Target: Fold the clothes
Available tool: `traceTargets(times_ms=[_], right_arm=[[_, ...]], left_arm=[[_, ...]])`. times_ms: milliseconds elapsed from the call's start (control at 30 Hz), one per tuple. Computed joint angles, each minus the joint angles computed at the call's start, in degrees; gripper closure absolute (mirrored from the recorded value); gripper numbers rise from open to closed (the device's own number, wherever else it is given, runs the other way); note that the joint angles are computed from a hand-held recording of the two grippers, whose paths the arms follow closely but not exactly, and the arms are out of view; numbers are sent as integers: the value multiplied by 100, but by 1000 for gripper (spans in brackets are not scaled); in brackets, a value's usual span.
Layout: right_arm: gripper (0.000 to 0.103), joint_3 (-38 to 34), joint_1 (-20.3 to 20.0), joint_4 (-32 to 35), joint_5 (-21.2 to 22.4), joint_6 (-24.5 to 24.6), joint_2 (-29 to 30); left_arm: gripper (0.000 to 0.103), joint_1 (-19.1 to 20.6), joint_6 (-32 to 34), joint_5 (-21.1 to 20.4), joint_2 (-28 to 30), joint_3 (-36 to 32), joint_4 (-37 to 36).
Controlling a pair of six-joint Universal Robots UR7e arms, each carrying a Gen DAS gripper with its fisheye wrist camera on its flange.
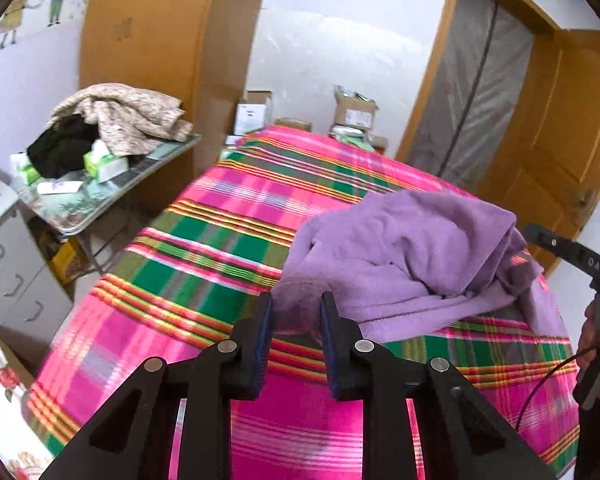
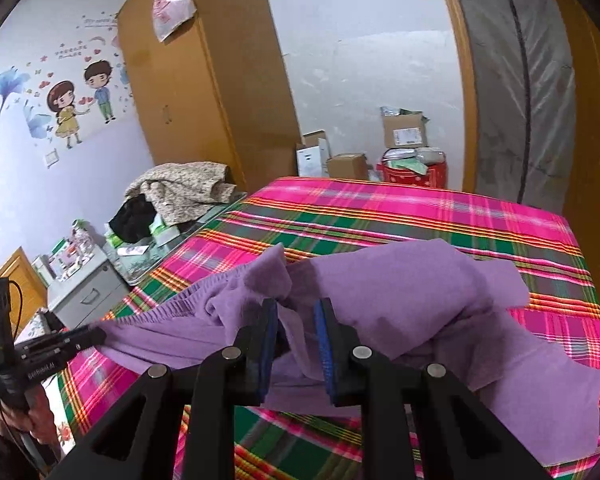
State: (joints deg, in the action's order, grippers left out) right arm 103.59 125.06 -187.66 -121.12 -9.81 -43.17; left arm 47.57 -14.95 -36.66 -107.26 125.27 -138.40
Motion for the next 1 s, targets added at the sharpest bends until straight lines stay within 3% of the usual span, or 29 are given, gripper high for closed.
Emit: traceTargets(times_ms=[100, 233, 400, 600, 767, 833, 900, 1000], right_arm=[[71, -93, -61, 293, 131, 72, 55], [66, -251, -69, 514, 302, -53, 203], [57, -543, 13, 520, 436, -331, 359], [54, -1097, 84, 738, 566, -650, 670], [54, -1565, -43, 1572, 123, -313, 990], [57, -1551, -96, 1688, 16, -178, 997], [77, -1472, -150, 1703, -36, -95, 941], [89, -1394, -212, 1674, -49, -64, 881]], left_arm=[[79, 258, -232, -333, -19, -117, 562], [77, 455, -455, -742, 2, -140, 927], [73, 632, -623, -982, -13, -167, 923], [72, 733, -874, -1020, -29, -166, 1026], [72, 796, -1124, -1201, -51, -157, 1199], [71, 827, -1295, -1306, -106, -177, 1342], [71, 846, -1413, -1435, -200, -163, 1437], [71, 802, -1515, -1449, -319, -90, 1531]])
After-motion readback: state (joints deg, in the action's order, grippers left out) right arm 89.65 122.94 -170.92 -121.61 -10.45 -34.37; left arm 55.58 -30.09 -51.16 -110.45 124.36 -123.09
